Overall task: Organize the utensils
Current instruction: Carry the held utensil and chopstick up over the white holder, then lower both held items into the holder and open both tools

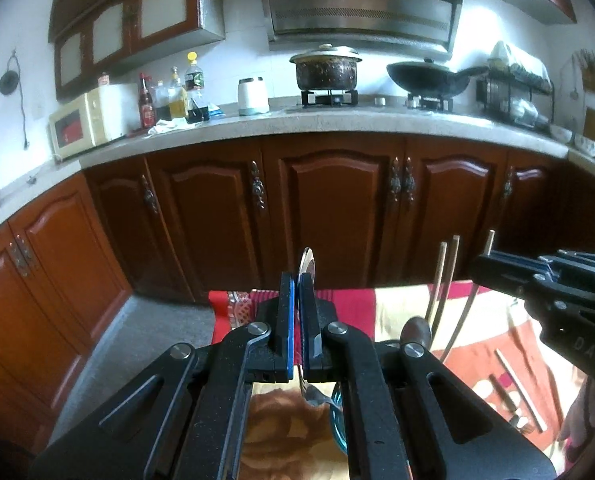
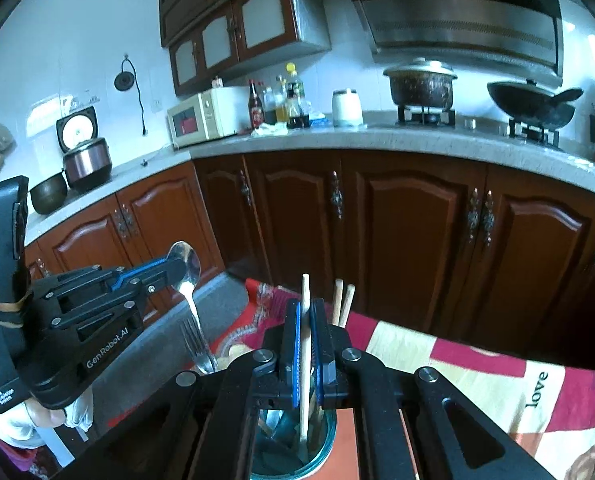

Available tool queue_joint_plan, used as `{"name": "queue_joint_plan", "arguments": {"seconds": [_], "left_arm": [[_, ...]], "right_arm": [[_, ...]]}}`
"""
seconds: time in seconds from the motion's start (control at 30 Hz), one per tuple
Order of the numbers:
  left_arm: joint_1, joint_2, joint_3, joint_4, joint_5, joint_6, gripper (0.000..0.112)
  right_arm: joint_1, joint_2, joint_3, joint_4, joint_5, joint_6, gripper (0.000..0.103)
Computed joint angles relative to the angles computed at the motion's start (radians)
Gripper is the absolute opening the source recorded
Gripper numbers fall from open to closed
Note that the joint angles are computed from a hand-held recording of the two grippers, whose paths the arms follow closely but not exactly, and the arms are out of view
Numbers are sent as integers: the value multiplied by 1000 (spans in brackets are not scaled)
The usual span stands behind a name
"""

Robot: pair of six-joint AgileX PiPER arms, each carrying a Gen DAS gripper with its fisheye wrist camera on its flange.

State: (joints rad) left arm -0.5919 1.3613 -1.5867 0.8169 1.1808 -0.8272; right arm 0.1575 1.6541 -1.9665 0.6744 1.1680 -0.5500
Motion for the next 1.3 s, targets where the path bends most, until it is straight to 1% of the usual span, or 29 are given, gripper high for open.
{"name": "queue_joint_plan", "arguments": {"seconds": [0.17,0.27,0.63,0.8,0.87,0.93,0.97,1.2,1.3], "left_arm": [[11,7,39,-22,-23,-23,1],[2,16,43,-30,-24,-32,1],[-5,46,48,-73,-36,-42,1],[0,48,54,-92,-44,-43,1],[7,50,49,-109,-46,-39,2],[10,50,47,-119,-45,-35,2],[11,50,44,-127,-44,-33,2],[6,45,42,-142,-27,-47,2],[7,43,39,-149,-20,-49,5]], "right_arm": [[-23,10,35,23,14,-12,4],[-29,11,55,24,19,-21,4],[-17,10,141,2,-8,-39,4],[-24,22,118,2,9,-26,4],[-29,24,116,4,16,-24,7],[-28,18,124,0,11,-24,19],[-30,16,128,3,14,-24,20],[-37,-3,159,5,18,-27,24],[-41,-7,163,11,19,-30,25]]}}
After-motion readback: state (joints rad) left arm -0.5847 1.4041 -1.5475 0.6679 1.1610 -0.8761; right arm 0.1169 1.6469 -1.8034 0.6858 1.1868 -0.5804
